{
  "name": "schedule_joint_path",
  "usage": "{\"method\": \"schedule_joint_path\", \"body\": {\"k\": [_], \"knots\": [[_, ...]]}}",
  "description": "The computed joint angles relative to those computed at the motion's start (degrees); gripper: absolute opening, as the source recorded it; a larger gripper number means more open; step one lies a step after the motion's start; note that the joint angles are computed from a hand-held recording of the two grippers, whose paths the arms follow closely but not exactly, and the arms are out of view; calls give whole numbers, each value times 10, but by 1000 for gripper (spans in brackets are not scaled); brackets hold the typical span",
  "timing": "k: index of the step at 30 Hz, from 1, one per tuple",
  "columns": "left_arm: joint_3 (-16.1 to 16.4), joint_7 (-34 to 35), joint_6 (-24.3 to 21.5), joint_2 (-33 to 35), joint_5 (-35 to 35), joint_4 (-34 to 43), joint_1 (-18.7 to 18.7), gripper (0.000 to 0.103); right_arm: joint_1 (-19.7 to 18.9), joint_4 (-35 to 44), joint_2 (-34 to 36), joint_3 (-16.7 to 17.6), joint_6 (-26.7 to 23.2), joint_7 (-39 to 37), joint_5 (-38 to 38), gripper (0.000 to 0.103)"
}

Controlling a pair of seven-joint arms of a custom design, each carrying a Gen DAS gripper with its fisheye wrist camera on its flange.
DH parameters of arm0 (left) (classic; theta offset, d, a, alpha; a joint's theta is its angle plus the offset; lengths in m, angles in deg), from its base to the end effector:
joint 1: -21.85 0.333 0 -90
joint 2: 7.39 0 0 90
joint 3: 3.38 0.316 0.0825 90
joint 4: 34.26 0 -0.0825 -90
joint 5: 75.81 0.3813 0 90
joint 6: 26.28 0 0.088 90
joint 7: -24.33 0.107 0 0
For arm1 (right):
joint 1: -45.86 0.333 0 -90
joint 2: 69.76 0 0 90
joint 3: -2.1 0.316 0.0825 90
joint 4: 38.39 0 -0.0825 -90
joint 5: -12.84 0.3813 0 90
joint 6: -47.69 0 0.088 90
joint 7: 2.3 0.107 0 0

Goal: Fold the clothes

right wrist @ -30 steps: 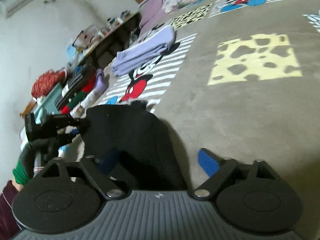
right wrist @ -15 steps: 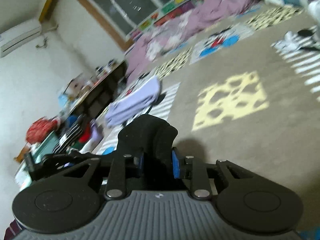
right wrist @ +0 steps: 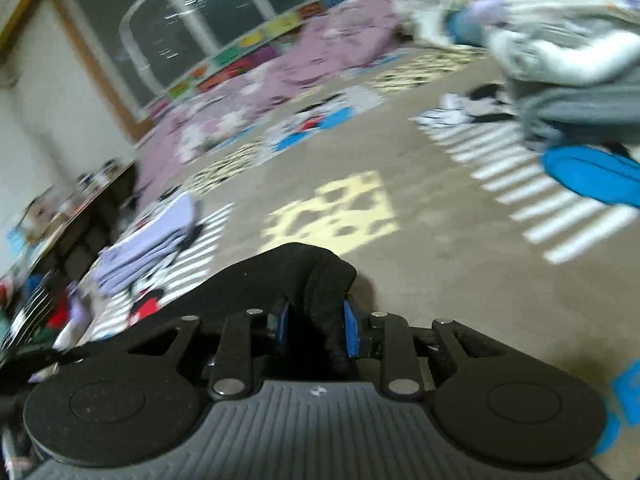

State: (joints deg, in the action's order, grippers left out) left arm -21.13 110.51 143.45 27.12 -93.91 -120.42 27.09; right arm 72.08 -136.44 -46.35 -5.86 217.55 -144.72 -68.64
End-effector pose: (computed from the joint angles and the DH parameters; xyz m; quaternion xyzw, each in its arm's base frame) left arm 0.7477 -0.0870 0.4285 -0.7138 0.5442 -0.4240 0.1206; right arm 0.6180 0.2869 0.4057 -0.4290 0.7598 -0.2013 0.4451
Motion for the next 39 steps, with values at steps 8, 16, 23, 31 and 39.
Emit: {"method": "schedule_joint_path", "body": {"k": [8,16,23,31,39], "knots": [[-134,166,15,-50,-90,-83,103,43,20,-35,-39,4,-61,-22,-16,50],[-215,299,-93,-33,-227,-69,163,43,-143,4,-17,213,68,-262,-2,63],[-156,321,-147,-38,-235,-50,103,43,-257,41,99,425,15,-700,417,61],[-89,335,-194,-34,-248,-26,44,43,-230,40,109,435,44,-865,409,16],[-38,322,-193,-53,-278,-35,15,43,-102,36,62,339,-53,-1081,301,29]]}}
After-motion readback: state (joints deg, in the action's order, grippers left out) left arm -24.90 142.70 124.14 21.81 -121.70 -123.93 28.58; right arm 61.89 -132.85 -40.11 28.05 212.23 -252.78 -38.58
